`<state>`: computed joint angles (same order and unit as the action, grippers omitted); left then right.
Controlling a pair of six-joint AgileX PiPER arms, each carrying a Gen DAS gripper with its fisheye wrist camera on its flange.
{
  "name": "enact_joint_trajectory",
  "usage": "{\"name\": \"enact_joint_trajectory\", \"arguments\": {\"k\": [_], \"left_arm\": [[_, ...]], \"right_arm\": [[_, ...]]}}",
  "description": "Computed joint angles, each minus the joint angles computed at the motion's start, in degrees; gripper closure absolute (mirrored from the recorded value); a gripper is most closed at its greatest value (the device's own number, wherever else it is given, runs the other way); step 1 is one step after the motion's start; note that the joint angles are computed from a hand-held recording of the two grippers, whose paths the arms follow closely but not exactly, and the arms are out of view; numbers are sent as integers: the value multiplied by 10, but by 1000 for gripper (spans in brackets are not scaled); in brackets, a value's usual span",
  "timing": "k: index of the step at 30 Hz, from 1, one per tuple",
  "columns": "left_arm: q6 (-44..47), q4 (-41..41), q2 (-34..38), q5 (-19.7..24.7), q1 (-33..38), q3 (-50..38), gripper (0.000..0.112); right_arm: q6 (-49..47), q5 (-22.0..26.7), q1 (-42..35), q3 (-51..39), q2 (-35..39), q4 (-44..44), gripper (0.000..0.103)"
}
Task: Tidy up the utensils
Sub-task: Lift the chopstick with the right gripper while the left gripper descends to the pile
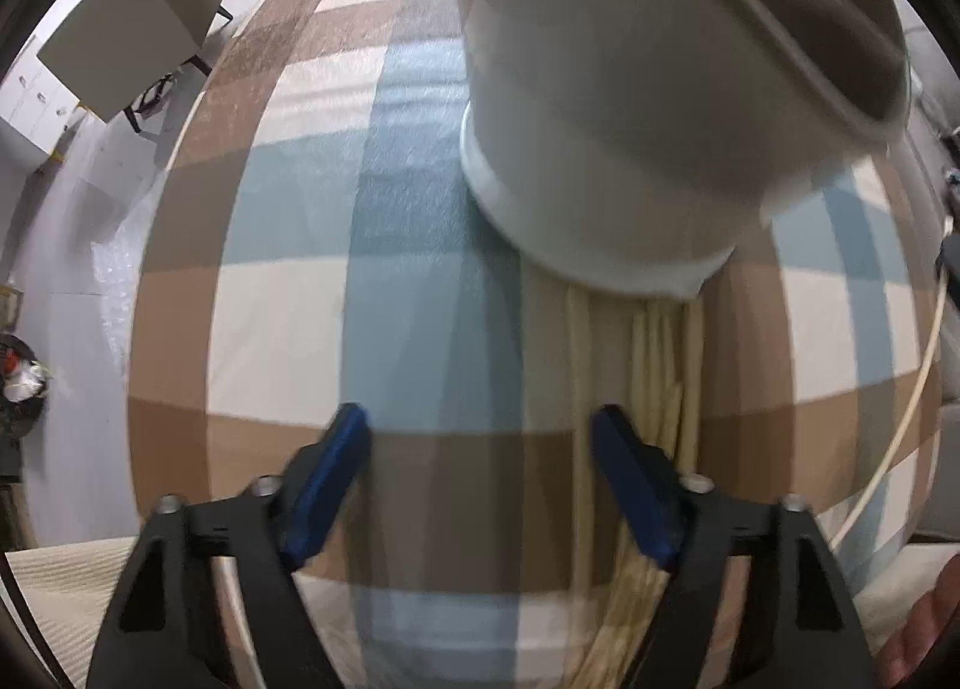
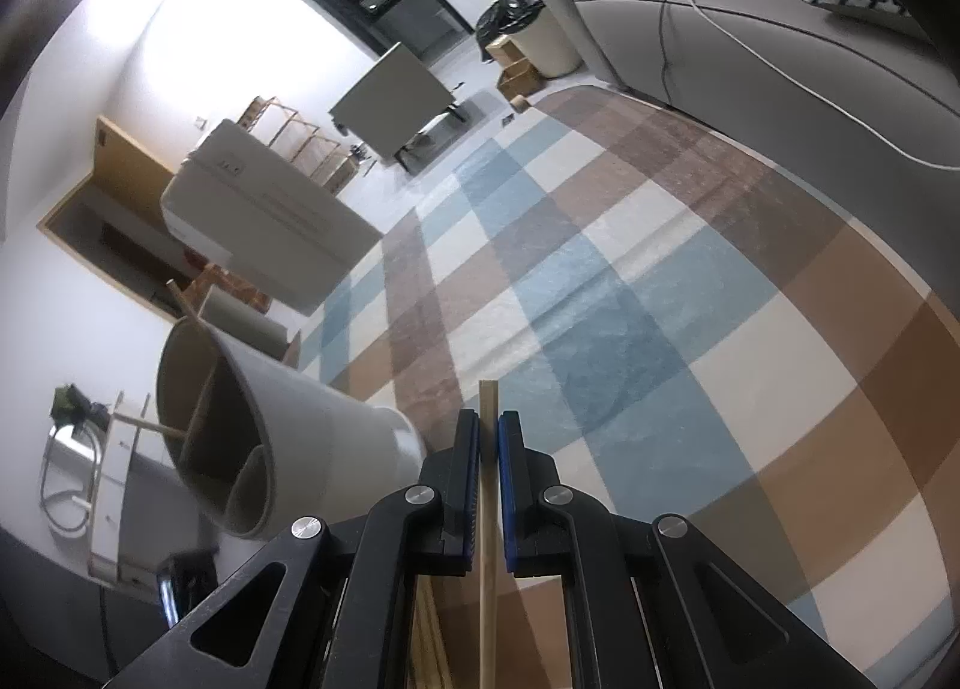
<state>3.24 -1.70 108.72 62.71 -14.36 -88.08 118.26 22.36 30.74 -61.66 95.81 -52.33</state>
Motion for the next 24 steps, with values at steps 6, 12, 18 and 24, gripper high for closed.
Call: {"name": "enact_joint_trajectory", "arguments": {"k": [6, 12, 18, 24], "left_arm": [[40, -15, -7, -42, 16, 15, 77], [121, -64, -33, -35, 52, 51, 110], [189, -150, -18, 13, 129, 37, 110], [176, -157, 30, 49, 155, -26, 109]], "right_arm": [[-8, 6, 5, 0, -3, 8, 97], [1, 9, 8, 1, -5, 5, 97], [-2, 5, 20, -20, 13, 8, 97], [-21, 11, 27, -38, 26, 21, 97]]}}
